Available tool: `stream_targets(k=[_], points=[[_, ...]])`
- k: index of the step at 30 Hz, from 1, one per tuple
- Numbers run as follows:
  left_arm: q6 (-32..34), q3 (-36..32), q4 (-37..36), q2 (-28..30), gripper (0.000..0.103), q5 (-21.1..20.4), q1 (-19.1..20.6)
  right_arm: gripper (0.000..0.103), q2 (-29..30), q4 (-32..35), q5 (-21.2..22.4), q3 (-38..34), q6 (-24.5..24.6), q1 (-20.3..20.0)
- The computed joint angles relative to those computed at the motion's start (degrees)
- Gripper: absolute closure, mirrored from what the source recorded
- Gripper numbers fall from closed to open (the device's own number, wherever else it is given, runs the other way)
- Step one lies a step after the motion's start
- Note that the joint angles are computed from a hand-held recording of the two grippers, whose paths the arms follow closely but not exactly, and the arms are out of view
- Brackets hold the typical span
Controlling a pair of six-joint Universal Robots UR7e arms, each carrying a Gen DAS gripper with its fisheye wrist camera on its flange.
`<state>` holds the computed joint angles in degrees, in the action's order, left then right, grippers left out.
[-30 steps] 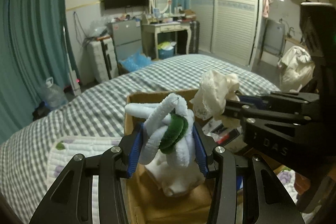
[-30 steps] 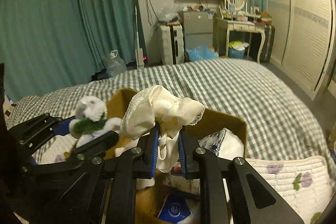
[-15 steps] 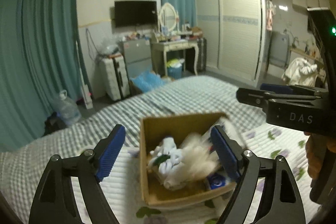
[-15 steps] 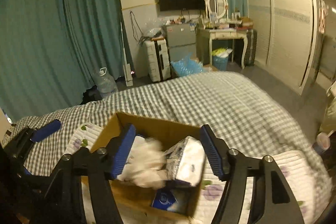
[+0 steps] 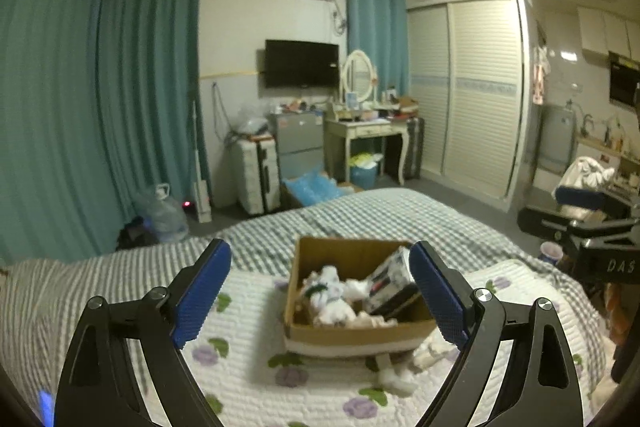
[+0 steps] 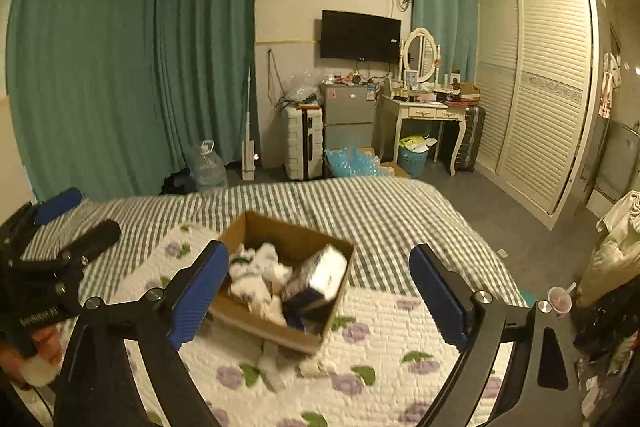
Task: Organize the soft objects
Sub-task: 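Grasp the white sock with left tool while right grasps the folded mask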
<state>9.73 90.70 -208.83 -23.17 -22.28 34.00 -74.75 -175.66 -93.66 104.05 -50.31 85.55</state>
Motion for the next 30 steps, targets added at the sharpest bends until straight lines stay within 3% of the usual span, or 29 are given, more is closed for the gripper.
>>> stream_targets(k=[5,9,19,24,25,26,30], points=[[-9.16,1.63,5.13,2.84,0.011,0.82,0.69,0.011,1.86,-0.65,1.41,1.62,-2.53,-4.34],[-18.11,1.79,13.12,4.52,0.011,-1.57,3.23,0.011,6.35,-2.21,1.12,1.21,-4.61,-7.94],[-34.04,-3.98,30.49,9.43,0.012,-3.72,10.31,0.012,17.63,2.50,-2.20,-6.63,-8.46,-12.51],[-36.38,-4.85,32.70,10.26,0.013,-5.62,11.70,0.024,21.63,6.43,-3.90,-9.65,-11.26,-13.32],[-36.73,-5.15,33.41,10.54,0.013,-5.98,11.88,0.039,22.03,6.45,-4.54,-9.58,-12.25,-13.41],[-36.92,-5.36,33.84,10.66,0.013,-6.40,11.99,0.047,22.48,6.41,-5.49,-9.62,-13.23,-13.48],[-36.71,-6.20,33.56,11.30,0.013,-10.86,12.48,0.048,21.01,5.74,-2.45,-8.52,-13.32,-14.49]])
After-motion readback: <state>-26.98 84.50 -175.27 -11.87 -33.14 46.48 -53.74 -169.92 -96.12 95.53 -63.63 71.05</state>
